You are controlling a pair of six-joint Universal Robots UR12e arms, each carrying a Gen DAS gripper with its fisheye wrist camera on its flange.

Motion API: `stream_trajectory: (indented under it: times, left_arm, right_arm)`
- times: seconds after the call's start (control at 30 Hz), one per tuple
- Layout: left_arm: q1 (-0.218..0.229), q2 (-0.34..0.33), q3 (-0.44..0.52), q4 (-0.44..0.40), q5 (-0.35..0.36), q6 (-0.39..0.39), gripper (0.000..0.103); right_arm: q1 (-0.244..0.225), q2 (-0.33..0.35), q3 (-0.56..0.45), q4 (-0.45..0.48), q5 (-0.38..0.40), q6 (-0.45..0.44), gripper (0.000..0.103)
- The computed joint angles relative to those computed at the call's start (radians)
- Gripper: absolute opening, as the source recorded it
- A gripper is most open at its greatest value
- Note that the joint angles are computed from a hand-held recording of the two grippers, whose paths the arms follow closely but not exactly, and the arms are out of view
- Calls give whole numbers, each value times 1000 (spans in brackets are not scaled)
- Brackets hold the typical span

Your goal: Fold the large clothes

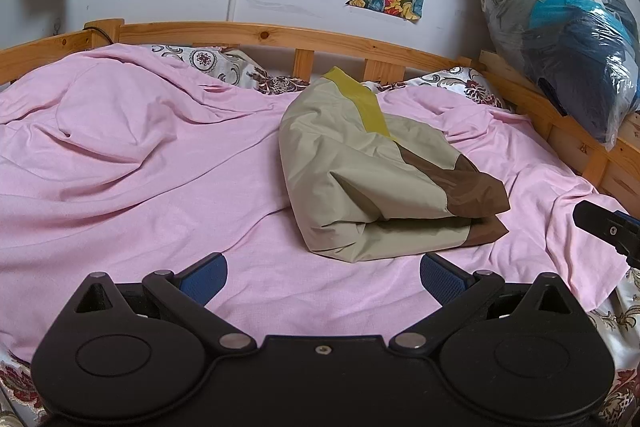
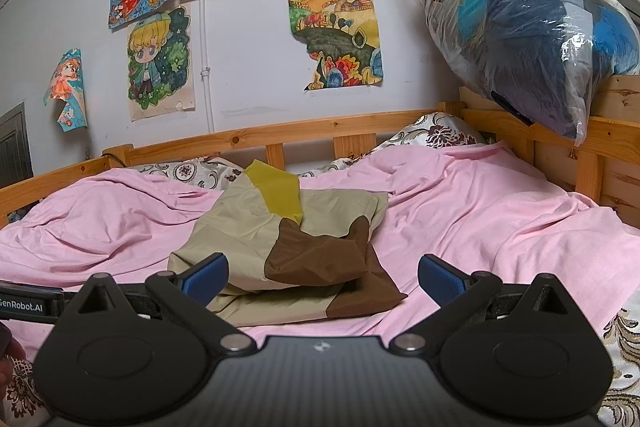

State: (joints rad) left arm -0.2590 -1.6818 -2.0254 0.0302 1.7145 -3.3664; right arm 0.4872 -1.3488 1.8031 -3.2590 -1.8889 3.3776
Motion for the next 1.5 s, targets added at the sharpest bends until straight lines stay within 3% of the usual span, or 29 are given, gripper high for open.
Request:
stream_trajectory:
  times: [1.0, 1.13, 1.3, 1.5]
  left_arm:
    - [1, 2, 2, -20, -17, 3, 102]
    - [-19, 0, 19, -83, 54, 13, 102]
    - [-30, -3, 21, -87, 107, 39, 102]
    - [-33, -4, 20, -73, 116, 52, 102]
  right_arm:
    - [7, 4, 7, -6, -5, 4, 103]
    - [8, 5, 6, -4, -7, 5, 103]
    - [8, 5, 5, -3, -8, 6, 103]
    - [7, 6, 4, -1, -6, 5, 103]
